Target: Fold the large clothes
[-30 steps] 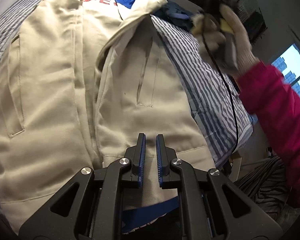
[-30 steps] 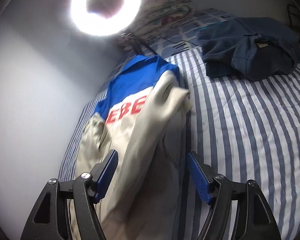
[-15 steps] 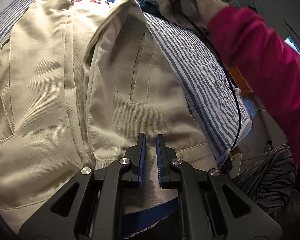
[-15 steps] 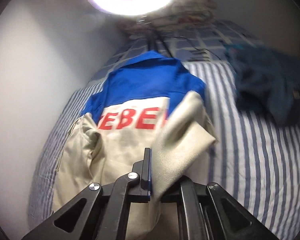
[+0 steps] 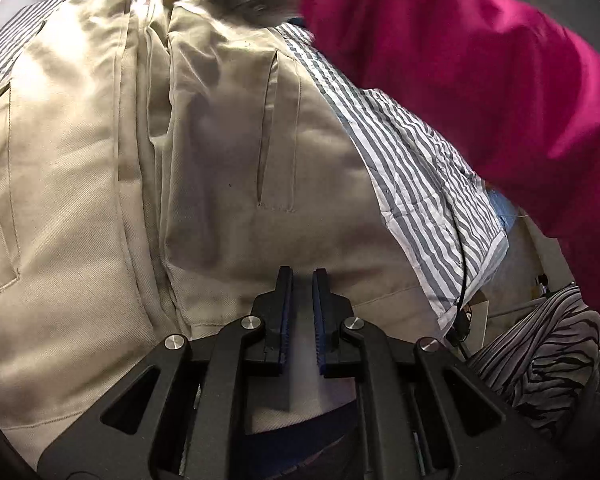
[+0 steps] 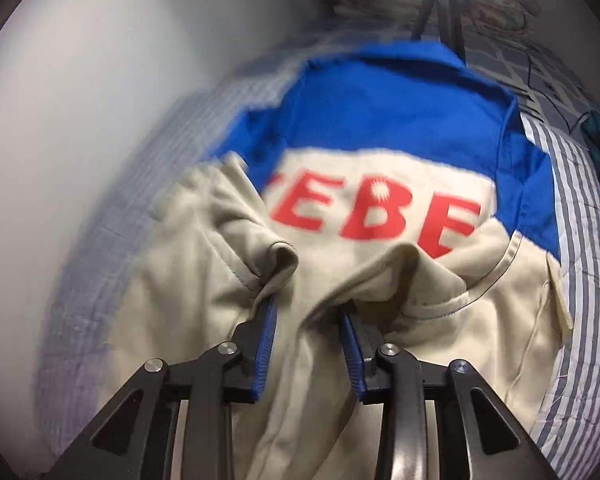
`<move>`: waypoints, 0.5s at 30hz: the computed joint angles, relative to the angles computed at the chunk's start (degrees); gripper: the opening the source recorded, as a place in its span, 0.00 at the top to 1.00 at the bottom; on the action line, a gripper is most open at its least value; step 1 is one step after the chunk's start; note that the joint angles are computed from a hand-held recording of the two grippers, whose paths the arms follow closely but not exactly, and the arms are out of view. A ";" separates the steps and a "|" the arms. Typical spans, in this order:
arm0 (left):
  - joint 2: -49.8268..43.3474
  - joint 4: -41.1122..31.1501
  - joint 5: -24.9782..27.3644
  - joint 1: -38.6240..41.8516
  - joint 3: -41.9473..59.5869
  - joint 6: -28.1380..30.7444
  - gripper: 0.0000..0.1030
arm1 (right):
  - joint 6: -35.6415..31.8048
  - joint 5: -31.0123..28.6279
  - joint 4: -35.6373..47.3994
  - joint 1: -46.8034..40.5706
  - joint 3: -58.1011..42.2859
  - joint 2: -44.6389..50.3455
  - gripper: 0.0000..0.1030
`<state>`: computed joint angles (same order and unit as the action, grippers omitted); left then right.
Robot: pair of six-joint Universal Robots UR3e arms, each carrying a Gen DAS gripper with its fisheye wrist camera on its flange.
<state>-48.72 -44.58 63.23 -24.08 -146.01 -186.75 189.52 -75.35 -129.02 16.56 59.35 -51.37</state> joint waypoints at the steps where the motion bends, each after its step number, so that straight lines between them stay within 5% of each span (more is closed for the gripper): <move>1: 0.24 0.01 0.05 -0.19 -0.12 -0.18 0.93 | 0.20 2.09 -3.24 -1.65 5.27 -3.65 0.67; 9: 1.81 -1.33 -0.29 0.51 -0.58 -0.08 0.93 | -0.26 -8.66 -10.09 -3.56 27.83 -19.97 0.76; 11: 1.90 -1.50 -0.04 0.44 -0.48 -0.04 0.93 | 0.34 -7.12 -9.82 -4.16 28.16 -19.38 0.73; 12: 1.89 -1.58 0.05 0.37 -0.39 -0.16 0.93 | 1.14 -5.87 -9.49 -4.43 27.58 -18.67 0.60; 15: 0.23 0.14 0.85 -0.76 -0.15 -1.02 0.93 | 1.30 -2.63 -7.36 -3.53 22.10 -14.27 0.46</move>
